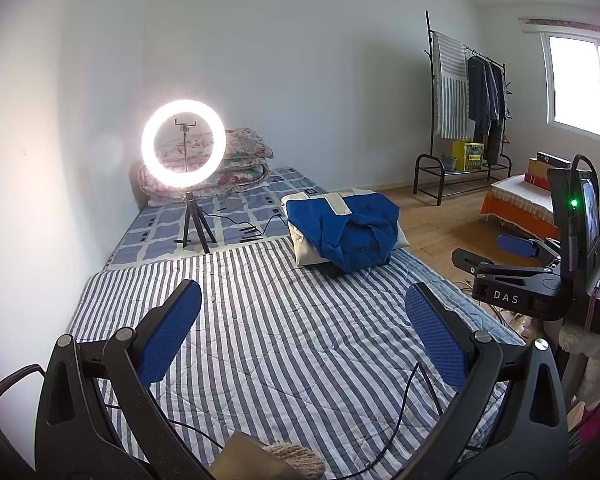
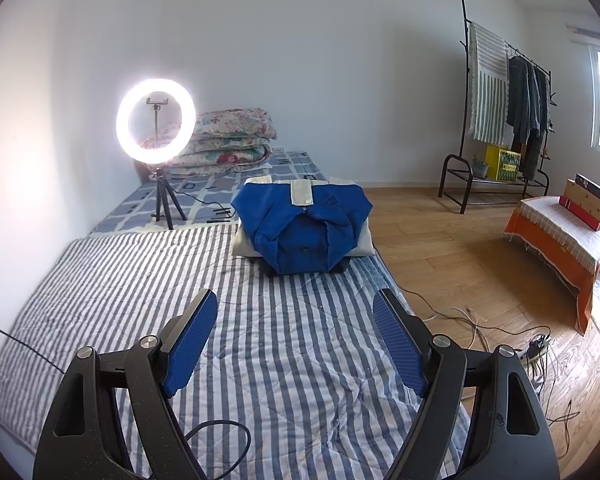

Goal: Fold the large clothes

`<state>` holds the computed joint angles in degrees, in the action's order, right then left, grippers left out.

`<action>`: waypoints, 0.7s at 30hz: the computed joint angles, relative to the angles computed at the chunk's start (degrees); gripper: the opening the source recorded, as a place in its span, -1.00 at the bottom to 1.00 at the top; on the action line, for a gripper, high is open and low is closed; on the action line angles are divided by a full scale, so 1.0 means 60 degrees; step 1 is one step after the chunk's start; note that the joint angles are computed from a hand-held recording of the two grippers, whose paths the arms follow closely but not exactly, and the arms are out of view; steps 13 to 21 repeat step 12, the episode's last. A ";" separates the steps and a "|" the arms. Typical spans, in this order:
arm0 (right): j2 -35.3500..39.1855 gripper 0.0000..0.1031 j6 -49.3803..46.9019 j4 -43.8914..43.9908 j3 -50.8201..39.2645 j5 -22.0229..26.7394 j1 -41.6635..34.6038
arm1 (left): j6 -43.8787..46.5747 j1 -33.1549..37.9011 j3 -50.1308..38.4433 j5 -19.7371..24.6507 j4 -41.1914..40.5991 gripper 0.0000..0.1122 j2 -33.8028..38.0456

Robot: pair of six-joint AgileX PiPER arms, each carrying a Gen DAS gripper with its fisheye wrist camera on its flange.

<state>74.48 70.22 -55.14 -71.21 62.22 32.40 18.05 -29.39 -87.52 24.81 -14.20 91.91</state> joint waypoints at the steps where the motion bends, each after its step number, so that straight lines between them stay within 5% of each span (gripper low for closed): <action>1: -0.0005 0.55 0.0007 -0.0009 -0.0002 0.0015 0.0014 | 0.0051 0.0016 -0.0017 0.0019 -0.0060 0.84 0.0010; 21: 0.0000 0.55 0.0035 -0.0058 0.0012 -0.0005 0.0046 | -0.0163 -0.0054 0.0100 -0.0263 0.0336 0.84 -0.0146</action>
